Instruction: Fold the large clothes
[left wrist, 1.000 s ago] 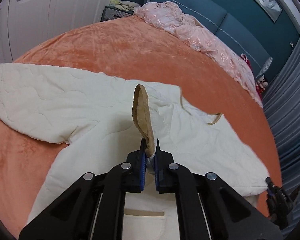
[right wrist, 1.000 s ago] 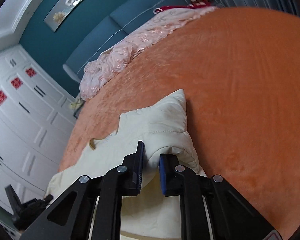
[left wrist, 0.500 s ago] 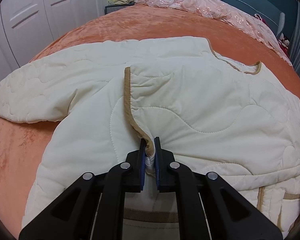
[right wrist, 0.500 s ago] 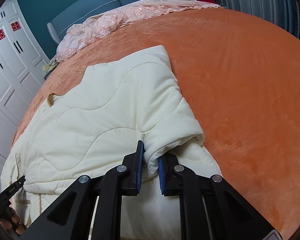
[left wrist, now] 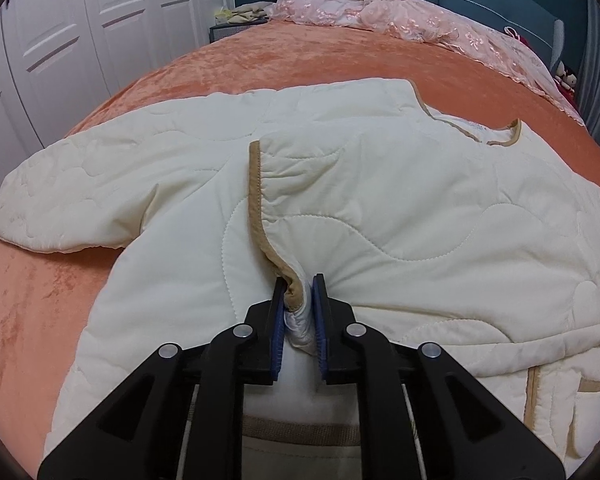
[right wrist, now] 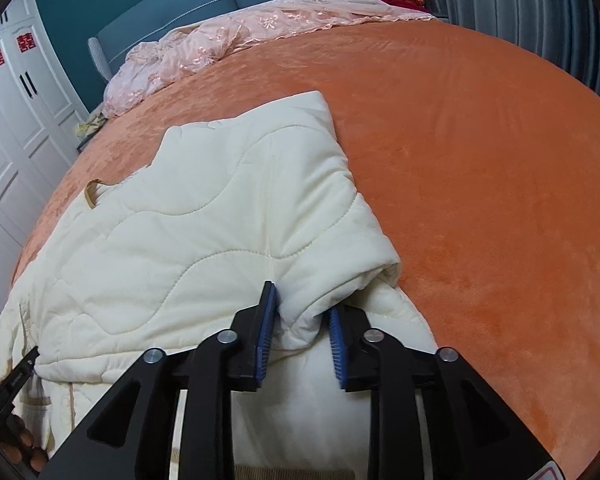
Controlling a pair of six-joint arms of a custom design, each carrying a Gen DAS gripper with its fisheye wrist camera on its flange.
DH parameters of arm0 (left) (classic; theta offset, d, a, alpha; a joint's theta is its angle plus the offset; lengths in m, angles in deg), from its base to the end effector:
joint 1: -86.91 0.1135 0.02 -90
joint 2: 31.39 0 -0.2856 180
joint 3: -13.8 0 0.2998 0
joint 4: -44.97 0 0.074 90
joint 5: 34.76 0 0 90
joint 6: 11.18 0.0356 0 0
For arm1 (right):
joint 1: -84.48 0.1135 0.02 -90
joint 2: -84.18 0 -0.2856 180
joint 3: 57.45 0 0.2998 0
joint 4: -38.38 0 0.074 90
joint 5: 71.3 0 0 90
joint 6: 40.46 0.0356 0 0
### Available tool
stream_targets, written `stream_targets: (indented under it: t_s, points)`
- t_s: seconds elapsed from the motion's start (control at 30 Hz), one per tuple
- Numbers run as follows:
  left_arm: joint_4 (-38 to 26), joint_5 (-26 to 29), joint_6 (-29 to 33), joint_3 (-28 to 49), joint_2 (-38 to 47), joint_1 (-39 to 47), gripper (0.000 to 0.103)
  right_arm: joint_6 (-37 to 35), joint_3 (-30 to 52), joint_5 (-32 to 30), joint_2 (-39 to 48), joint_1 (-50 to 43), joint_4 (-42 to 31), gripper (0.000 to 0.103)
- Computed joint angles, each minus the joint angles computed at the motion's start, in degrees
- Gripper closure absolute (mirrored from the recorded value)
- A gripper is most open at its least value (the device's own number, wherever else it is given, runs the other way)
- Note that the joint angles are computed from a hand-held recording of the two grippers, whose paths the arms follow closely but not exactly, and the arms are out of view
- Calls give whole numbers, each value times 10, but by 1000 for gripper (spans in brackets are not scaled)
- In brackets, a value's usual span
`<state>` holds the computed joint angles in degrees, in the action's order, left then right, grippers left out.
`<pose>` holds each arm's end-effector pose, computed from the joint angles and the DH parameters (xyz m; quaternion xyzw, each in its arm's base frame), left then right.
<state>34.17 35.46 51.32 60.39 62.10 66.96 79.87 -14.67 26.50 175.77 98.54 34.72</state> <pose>0.2858 -0.0909 0.0888 -0.1100 0.9411 0.0408 0.3172 0.2844 0.0662 0.0867 0.1553 0.9321 0.0616 0.3215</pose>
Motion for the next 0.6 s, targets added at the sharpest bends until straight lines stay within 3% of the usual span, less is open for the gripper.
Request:
stream_targets:
  t_s: [0.07,0.17,0.23,0.33,0.43,0.6]
  points:
    - [-27,2,8,-21,-59,10,75,22,-21,34,-64,24,-49,65]
    - [-74,22,24,-44,-160,27,75,43,-65,101,-187,73,-94,63]
    - [-97,9,28,-34,-191,13,75,39,-51,99,-208,100,-108,67]
    - [-103,10,25,10,-159,-24,74,10,23,67,-125,146,-95,69]
    - [-95,13,17,57,-73,-53,74,-13,92,56,-20,188,-80,70]
    - [-54,12,-4,82,39,-71,74,3,143,56,94,219,-70,71]
